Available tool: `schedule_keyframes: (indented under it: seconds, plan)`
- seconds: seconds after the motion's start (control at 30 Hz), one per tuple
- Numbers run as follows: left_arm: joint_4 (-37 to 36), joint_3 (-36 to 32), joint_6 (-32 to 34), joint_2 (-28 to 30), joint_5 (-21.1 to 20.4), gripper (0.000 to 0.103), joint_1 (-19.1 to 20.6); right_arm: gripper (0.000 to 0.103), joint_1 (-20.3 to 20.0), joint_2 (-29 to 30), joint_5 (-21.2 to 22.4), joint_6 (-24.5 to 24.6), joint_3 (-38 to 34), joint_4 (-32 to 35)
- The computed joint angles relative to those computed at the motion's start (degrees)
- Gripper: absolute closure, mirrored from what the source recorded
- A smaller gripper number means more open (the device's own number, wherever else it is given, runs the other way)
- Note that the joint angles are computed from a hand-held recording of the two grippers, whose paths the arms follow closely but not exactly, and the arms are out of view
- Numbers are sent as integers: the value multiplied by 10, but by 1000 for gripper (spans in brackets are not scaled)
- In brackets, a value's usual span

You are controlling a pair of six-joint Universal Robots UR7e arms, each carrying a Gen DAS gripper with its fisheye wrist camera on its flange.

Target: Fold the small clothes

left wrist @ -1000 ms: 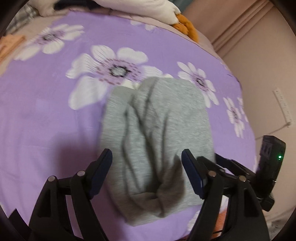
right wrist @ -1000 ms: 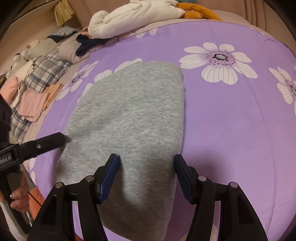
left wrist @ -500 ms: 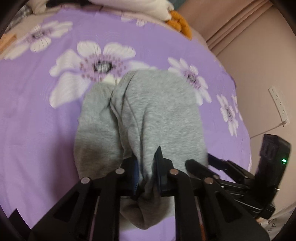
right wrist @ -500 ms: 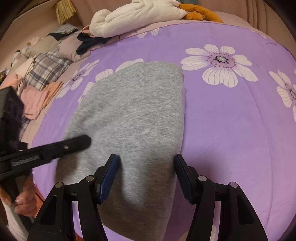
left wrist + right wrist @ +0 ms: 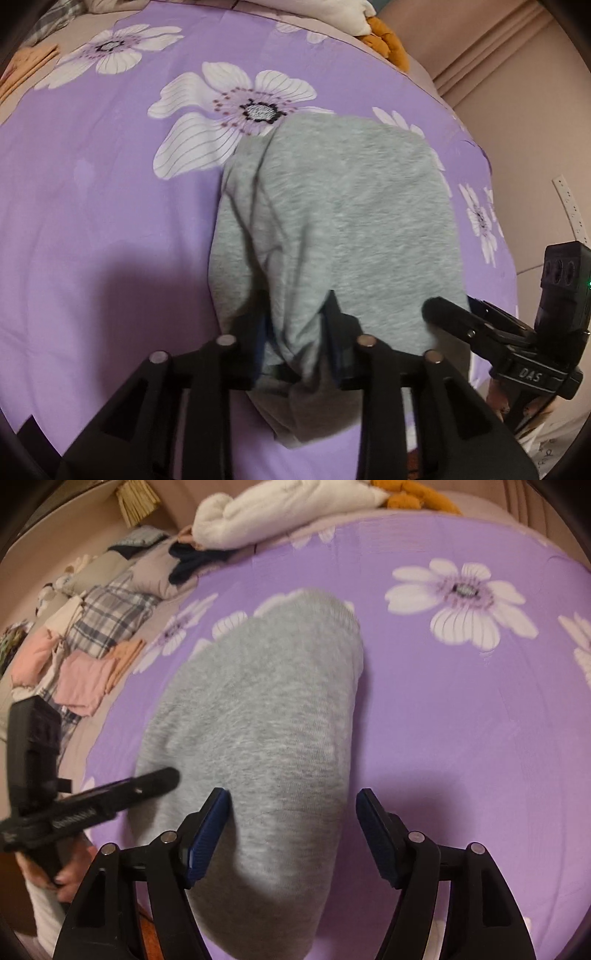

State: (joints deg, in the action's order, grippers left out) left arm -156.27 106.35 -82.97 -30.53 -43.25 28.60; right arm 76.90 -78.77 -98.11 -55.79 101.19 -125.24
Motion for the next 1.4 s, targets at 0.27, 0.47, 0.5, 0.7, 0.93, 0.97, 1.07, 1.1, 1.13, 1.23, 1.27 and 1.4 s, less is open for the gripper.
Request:
schedule_keyframes:
  seconds: [0.27,0.47,0.5,0.7,0.93,0.97,1.07,1.1,1.13,1.23,1.27,1.4]
  plan:
    - [144,-19,-83,-14,41,9,-17,21,-5,18,9,29,-28,40]
    - [-62,23,8,4,-18,7,8,21,-9,30,26,33,-40,65]
    - [-76,20,21,11,-19,5,9,21,-10,33,31,37,-44,74]
    - [-97,-22,95,38,-34,55,12,51,-15,34,59,34,-46,90]
    - [-15,-80,125,41,30,68,-18,64,-4,-3,83,-11,-16,26]
    - [-22,-83,134,41,37,68,-20,64,-3,-11,97,-18,-18,24]
    - [-39,-101,177,46,59,68,-22,64,-1,-15,122,-35,-30,16]
    - [-41,-106,187,48,64,68,-21,64,1,-15,126,-37,-33,11]
    - [-41,-114,196,52,68,68,-19,64,2,-13,131,-41,-36,3]
    - [-41,-134,211,63,68,67,-6,64,3,-2,129,-38,-44,-11]
    - [-48,-138,217,68,65,67,0,64,3,4,125,-34,-48,-15]
    - [-44,-155,223,85,46,67,19,64,-1,28,106,-25,-59,-20]
